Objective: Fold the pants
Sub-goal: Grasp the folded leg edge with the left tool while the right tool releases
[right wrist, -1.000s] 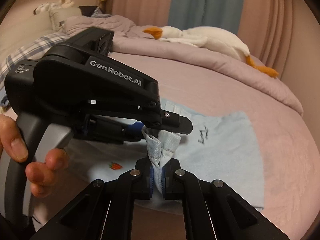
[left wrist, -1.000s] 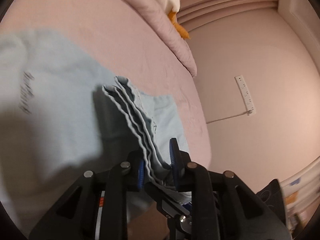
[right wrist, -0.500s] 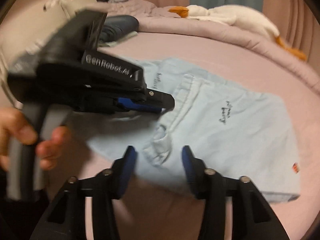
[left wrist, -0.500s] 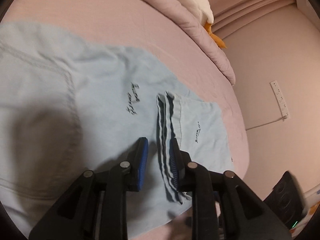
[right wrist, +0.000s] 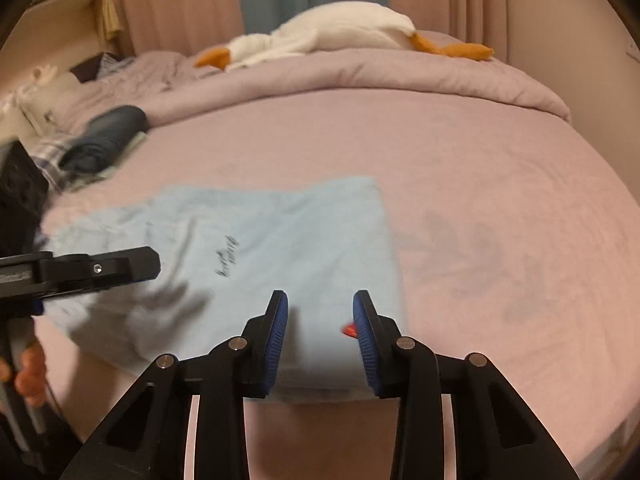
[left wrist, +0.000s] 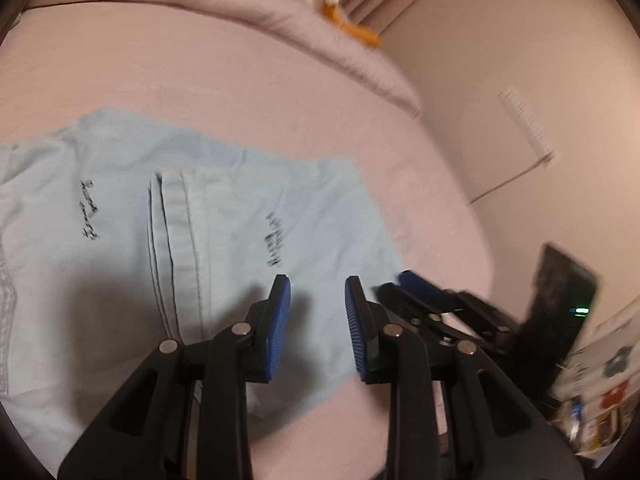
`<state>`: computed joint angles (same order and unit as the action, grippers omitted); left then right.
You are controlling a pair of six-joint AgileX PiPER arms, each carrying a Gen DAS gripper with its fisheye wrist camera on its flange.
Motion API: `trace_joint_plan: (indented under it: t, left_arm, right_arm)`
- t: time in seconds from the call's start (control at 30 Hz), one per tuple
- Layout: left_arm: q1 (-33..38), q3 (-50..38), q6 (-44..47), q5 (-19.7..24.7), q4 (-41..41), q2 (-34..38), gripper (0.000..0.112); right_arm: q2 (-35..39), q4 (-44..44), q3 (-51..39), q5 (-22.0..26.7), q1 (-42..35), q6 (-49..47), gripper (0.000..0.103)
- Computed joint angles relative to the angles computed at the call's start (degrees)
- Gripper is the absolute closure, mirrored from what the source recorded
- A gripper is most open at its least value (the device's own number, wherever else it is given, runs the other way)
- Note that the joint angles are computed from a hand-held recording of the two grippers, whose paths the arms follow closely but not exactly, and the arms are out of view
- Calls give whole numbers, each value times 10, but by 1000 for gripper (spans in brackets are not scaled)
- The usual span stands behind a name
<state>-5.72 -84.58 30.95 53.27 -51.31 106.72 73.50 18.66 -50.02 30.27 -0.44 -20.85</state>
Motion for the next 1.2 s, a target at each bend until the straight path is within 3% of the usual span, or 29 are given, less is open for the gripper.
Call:
trace_joint_plan:
  t: [0.03,0.07,0.13,0.3,0.4,0.5,0.63,0.73,0.83,0.97,1.07,1.13,1.2]
  left_arm:
    - [-12,-3,-33,-17,52,7,88]
    - [-14,2,-52,-26,81,11,103]
    - [5,32,-42,-41,88,-3,110]
    - [72,110,45,-35,37,-48,109]
    - [88,142,84,-35,6,-57,109]
    - [94,127,72,-14,-3,-43,109]
    - [85,136,76,-17,-5,-61,109]
    - [85,135,76,-18,-3,-61,109]
    - [83,121,69,-15,-4,-49,109]
    - [82,122,70,-15,1,-52,109]
    - [81,115,58,-10,7,-51,109]
    - [78,112,53,-13,13,-51,109]
    - [73,111,50,-19,17,-52,109]
  right_arm:
    - [4,-12,7,-5,4,8,66]
    - [14,-41,9,-14,17,34,66]
    - [22,-80,13,-21,24,56,66]
    - [15,-131,-12,-3,45,90,66]
    - [19,-42,-33,-5,53,-9,66]
    - [79,60,-97,34,75,-106,66]
    - [197,-26,-211,66,152,-55,90]
    - [279,-71,-301,102,184,-7,93]
    - [309,-83,-351,121,195,24,95]
    - [303,65,-326,122,131,-43,95]
    - [248,145,-256,104,80,-80,95]
    - [204,159,-211,90,56,-99,95]
    - [152,115,-162,72,35,-83,95]
